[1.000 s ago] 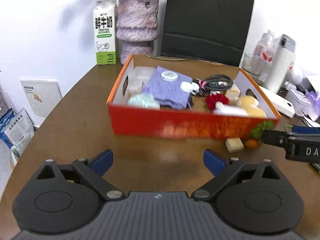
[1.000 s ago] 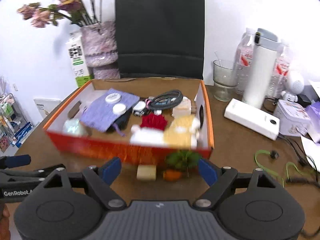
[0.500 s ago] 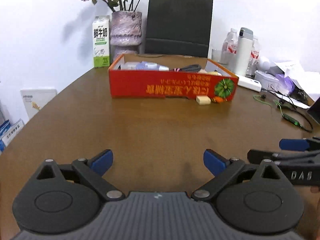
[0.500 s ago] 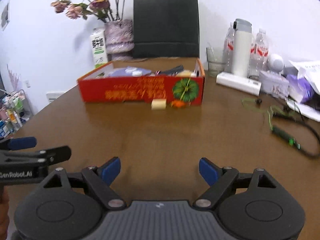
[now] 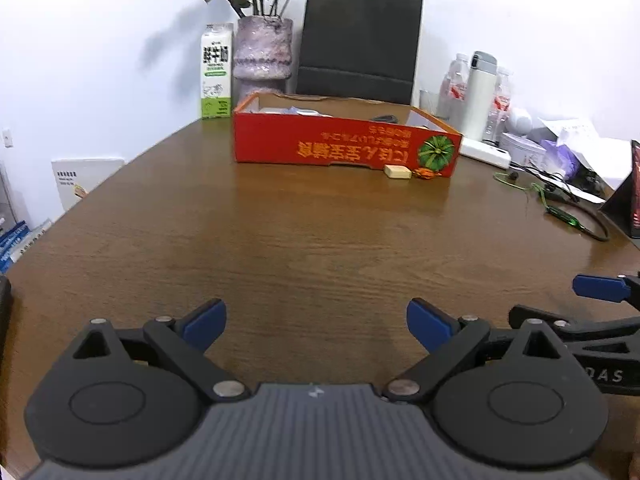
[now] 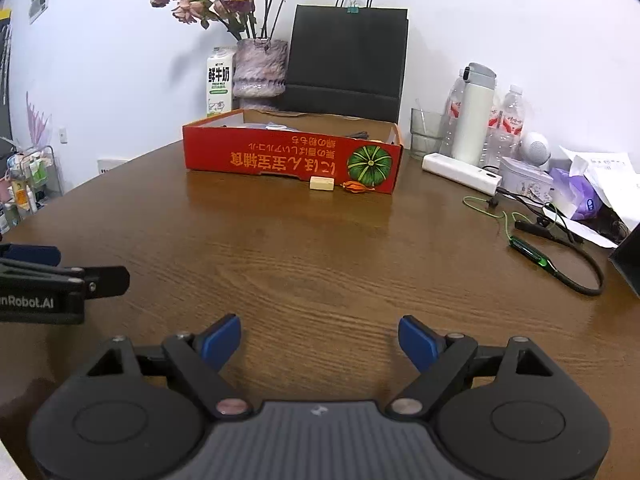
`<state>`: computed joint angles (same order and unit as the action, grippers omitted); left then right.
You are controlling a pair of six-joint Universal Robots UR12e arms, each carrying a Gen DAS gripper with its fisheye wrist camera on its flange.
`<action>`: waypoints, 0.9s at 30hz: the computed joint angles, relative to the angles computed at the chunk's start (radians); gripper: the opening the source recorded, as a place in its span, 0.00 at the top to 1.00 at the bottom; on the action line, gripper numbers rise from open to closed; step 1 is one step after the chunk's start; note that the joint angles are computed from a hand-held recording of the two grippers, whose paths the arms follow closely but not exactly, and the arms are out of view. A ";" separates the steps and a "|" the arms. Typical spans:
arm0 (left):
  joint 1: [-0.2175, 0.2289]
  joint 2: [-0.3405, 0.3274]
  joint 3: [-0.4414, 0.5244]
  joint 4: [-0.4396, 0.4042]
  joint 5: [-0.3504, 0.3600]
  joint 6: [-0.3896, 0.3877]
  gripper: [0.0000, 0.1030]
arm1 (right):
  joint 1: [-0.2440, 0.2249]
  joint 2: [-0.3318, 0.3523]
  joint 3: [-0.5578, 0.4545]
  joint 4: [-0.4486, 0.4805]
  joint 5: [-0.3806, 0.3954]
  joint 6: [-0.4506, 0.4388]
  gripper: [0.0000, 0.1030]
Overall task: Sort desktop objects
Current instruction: 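Withdraw both tools from the box back over the table, then grasp the cream cube with the left tool while the right tool grasps the orange item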
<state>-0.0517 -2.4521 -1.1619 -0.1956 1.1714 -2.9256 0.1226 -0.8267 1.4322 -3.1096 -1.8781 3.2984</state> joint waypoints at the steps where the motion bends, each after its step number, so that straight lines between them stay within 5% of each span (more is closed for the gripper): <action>1: 0.000 0.003 -0.004 -0.001 -0.001 0.004 0.04 | 0.000 -0.001 0.003 -0.003 0.001 0.006 0.17; 11: -0.005 0.014 -0.022 0.001 -0.005 0.032 0.04 | -0.001 -0.001 0.007 -0.019 0.010 0.028 0.17; 17: -0.010 -0.014 0.047 -0.045 -0.044 0.053 0.04 | -0.018 0.013 -0.027 -0.019 0.035 0.043 0.19; 23: -0.027 -0.095 0.213 -0.151 -0.074 0.041 0.09 | -0.051 0.058 -0.119 0.013 0.060 0.027 0.30; 27: -0.047 -0.204 0.440 -0.290 -0.105 0.046 0.17 | -0.077 0.100 -0.203 0.054 0.070 0.015 0.43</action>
<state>-0.0985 -2.6559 -0.7223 -0.4860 1.0662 -2.8794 0.0455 -0.7268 1.2296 -3.0559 -1.8076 3.3130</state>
